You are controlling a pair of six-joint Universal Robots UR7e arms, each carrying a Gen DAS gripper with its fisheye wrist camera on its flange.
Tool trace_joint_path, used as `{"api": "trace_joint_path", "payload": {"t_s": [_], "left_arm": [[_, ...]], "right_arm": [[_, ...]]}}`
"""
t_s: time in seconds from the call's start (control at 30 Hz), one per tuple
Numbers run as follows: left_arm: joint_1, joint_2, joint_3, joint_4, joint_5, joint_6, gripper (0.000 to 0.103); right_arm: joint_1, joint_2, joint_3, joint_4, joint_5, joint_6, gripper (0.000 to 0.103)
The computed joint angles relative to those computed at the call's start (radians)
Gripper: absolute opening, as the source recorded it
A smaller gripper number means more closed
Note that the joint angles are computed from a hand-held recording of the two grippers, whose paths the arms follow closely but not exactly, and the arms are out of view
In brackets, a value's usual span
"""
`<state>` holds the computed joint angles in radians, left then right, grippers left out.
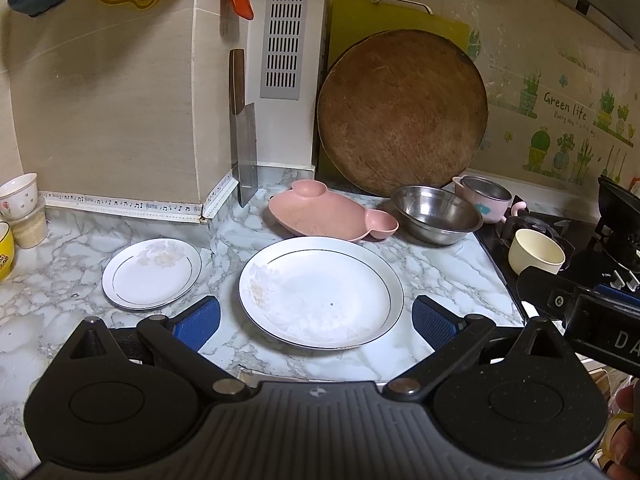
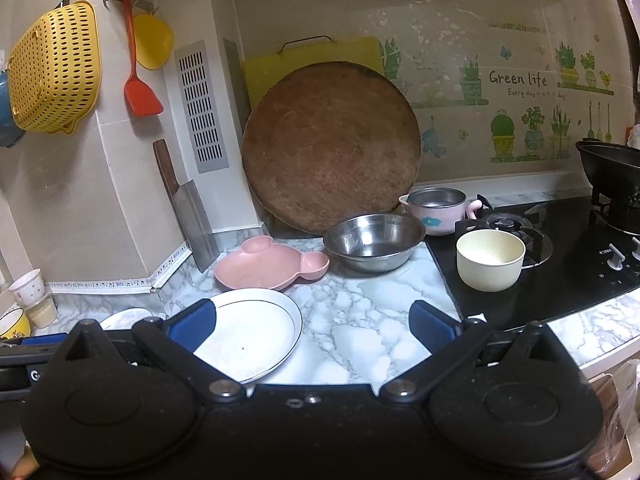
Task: Organize plates and bowls
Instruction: 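Move both grippers toward the large white plate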
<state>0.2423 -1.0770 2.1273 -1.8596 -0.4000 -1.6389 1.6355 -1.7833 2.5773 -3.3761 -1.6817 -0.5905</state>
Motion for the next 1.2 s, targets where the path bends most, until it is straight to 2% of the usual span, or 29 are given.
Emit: {"api": "trace_joint_path", "payload": {"t_s": [0.53,1.2], "left_arm": [[-0.005,0.002,-0.007,0.025,0.005,-0.025,0.103],[0.009,-0.018,0.020,-0.007,0.015,-0.021,0.103]], "right_arm": [[0.014,0.010,-0.002,0.000,0.008,-0.005,0.103],[0.011,0.033,-0.018,0.013,0.019,-0.025,0.103]]}}
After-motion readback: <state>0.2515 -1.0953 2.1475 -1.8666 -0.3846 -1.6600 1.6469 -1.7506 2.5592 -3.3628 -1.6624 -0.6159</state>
